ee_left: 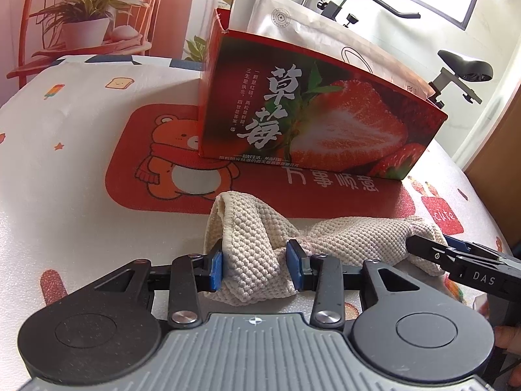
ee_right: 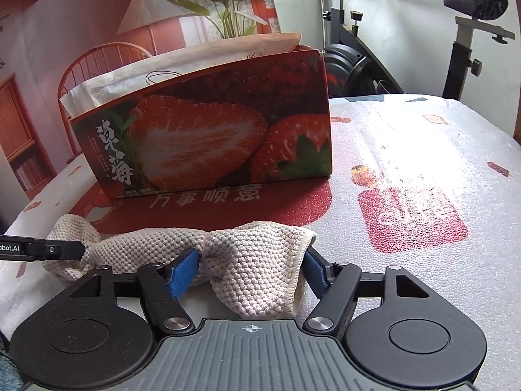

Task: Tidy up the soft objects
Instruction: 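Close both grippers on the middle of the beige towel, then lift the beige towel with both grippers over the red box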

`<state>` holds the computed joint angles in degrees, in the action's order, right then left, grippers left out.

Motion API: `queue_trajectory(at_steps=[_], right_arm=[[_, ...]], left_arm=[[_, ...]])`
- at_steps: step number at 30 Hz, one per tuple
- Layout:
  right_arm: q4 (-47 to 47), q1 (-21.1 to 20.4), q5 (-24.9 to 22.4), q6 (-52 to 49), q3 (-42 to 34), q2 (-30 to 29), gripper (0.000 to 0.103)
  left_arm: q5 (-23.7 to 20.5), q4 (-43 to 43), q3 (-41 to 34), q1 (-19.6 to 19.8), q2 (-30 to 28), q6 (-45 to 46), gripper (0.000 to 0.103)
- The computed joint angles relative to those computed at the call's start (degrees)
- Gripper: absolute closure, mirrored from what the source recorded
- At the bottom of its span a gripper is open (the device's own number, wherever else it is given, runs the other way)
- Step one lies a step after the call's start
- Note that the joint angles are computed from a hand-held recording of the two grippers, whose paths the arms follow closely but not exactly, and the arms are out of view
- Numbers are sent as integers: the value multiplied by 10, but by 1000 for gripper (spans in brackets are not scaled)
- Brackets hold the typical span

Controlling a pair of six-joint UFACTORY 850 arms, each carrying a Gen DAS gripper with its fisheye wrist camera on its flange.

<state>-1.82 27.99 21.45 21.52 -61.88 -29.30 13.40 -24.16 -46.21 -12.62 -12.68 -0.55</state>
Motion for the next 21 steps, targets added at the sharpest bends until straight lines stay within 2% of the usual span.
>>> queue_trajectory(at_steps=[4,9,12,21], right_arm=[[-47,-2,-1,47,1,6,58],[-100,-3,-1,97,4,12,66],[-125,-3,-2,118,4,14,80],[-139,2,7,125,9,22,80]], left_arm=[[2,-5,2,-1,2,8,67],[5,-20,5,-2,6,25,74],[6,-14,8,0,9,16,76],[9,-15,13,-1,12,14,79]])
